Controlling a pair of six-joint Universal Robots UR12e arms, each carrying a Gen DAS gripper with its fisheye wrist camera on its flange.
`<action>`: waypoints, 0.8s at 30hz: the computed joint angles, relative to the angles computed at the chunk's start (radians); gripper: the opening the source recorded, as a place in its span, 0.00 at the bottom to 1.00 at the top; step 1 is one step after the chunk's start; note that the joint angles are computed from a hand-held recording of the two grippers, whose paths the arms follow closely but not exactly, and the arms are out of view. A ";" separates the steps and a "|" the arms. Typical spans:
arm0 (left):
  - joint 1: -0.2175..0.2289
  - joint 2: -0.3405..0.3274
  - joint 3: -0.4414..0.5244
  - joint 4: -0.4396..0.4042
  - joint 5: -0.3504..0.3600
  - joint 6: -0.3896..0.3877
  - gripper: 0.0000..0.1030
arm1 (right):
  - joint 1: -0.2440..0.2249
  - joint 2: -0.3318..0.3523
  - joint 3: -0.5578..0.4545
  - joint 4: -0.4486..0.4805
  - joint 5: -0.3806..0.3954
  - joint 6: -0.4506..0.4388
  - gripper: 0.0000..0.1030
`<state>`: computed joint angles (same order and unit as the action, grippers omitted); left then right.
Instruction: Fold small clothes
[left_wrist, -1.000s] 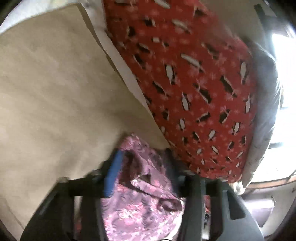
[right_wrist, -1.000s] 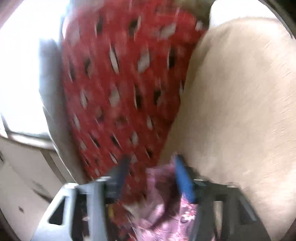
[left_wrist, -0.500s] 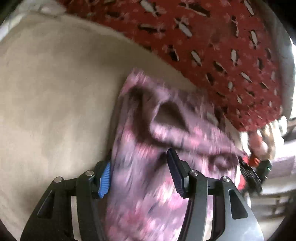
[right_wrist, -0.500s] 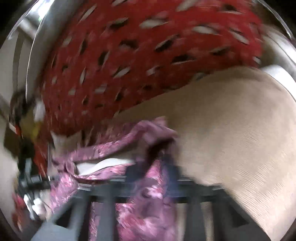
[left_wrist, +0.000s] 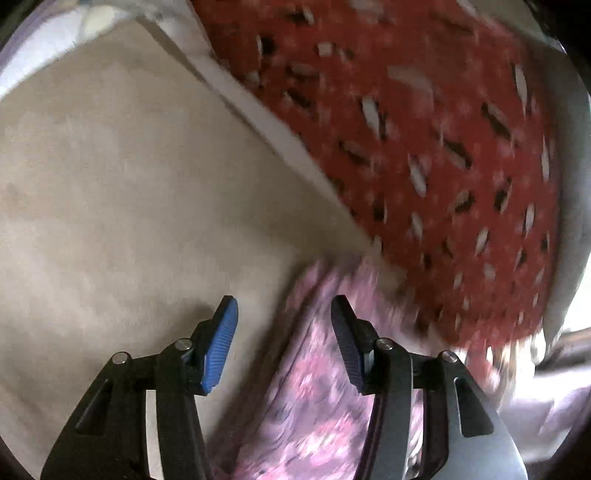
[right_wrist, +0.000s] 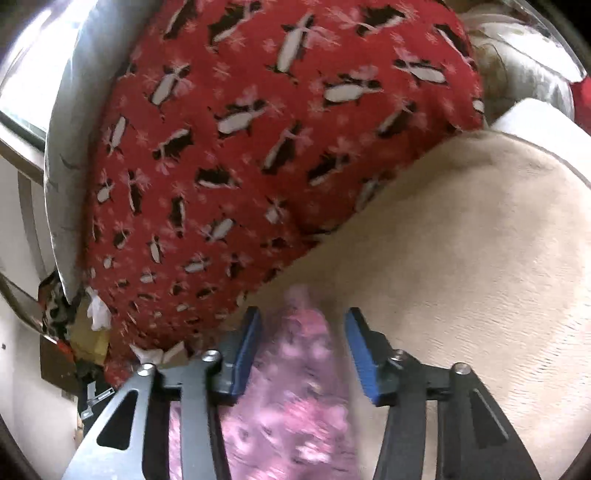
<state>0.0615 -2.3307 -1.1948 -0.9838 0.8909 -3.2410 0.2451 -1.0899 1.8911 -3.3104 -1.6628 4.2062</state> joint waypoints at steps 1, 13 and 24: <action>-0.002 -0.002 0.000 -0.041 -0.015 0.042 0.51 | 0.003 0.004 -0.003 0.013 0.002 0.007 0.50; -0.056 0.024 -0.039 0.069 0.133 0.089 0.05 | 0.051 0.034 -0.095 0.055 -0.152 -0.165 0.05; 0.002 0.039 -0.086 0.019 -0.024 0.074 0.18 | 0.058 0.020 -0.070 0.096 -0.134 -0.099 0.21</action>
<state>0.0638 -2.2914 -1.2812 -0.9648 0.8669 -3.1673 0.3027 -1.0698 1.8212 -3.2145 -1.7964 4.1075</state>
